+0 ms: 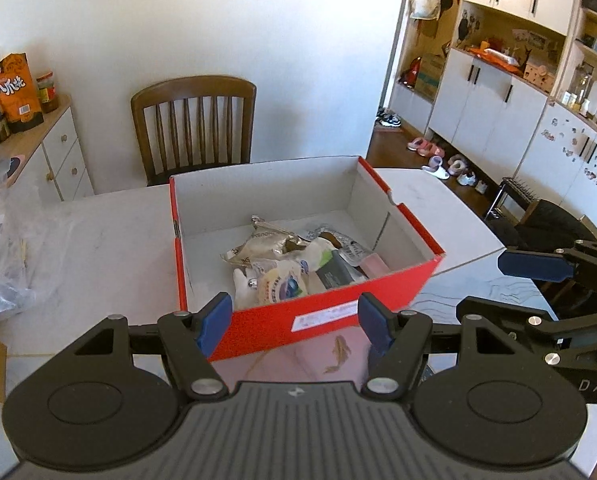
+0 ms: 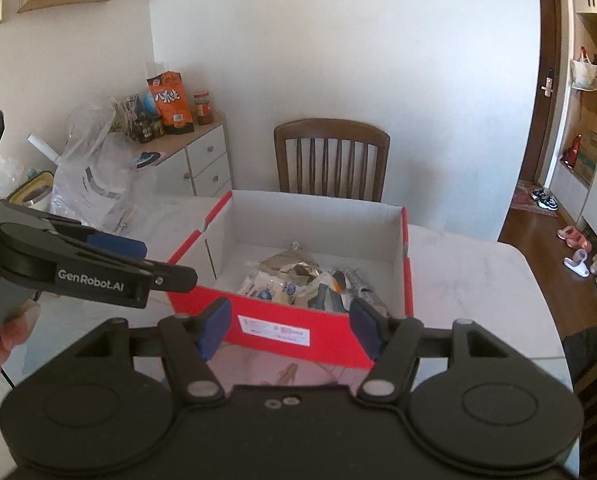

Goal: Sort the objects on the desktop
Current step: 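Move both grippers back toward the black packet and pink binder clip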

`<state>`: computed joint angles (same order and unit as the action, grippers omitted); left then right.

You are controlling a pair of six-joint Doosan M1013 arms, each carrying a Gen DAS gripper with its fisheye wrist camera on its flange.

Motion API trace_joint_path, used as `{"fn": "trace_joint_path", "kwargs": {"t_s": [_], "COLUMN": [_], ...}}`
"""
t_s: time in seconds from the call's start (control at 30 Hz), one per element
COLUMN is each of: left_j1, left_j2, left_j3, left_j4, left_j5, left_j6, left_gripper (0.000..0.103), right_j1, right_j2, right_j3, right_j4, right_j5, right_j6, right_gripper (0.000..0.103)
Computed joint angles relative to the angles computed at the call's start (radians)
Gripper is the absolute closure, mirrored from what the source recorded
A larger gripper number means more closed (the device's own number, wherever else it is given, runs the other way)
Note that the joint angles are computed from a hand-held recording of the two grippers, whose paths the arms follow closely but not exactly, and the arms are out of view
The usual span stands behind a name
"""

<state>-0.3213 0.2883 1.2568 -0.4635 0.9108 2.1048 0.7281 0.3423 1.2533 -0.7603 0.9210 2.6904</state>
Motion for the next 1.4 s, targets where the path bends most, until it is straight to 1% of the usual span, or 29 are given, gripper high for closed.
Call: {"fn": "trace_joint_path", "kwargs": {"t_s": [0.3, 0.73, 0.97, 1.4], "left_j1": [0.026, 0.049, 0.053, 0.047], "left_j2": [-0.05, -0.099, -0.099, -0.081], "left_j3": [0.073, 0.177, 0.212, 0.248], "left_j4": [-0.068, -0.089, -0.028, 0.066], "left_j5": [-0.023, -0.066, -0.045, -0.04], "left_j6": [0.076, 0.145, 0.095, 0.019], "left_gripper": [0.034, 0.034, 0.034, 0.034], "right_j1": [0.049, 0.105, 0.111, 0.124], "right_j2": [-0.023, -0.019, -0.009, 0.012], "right_j3": [0.046, 0.093, 0.106, 0.119], "right_j4": [-0.074, -0.078, -0.012, 0.082], "right_j5": [0.036, 0.064, 0.047, 0.027], "right_j6": [0.105, 0.174, 0.16, 0.133], "right_gripper": [0.038, 0.038, 0.038, 0.038]}}
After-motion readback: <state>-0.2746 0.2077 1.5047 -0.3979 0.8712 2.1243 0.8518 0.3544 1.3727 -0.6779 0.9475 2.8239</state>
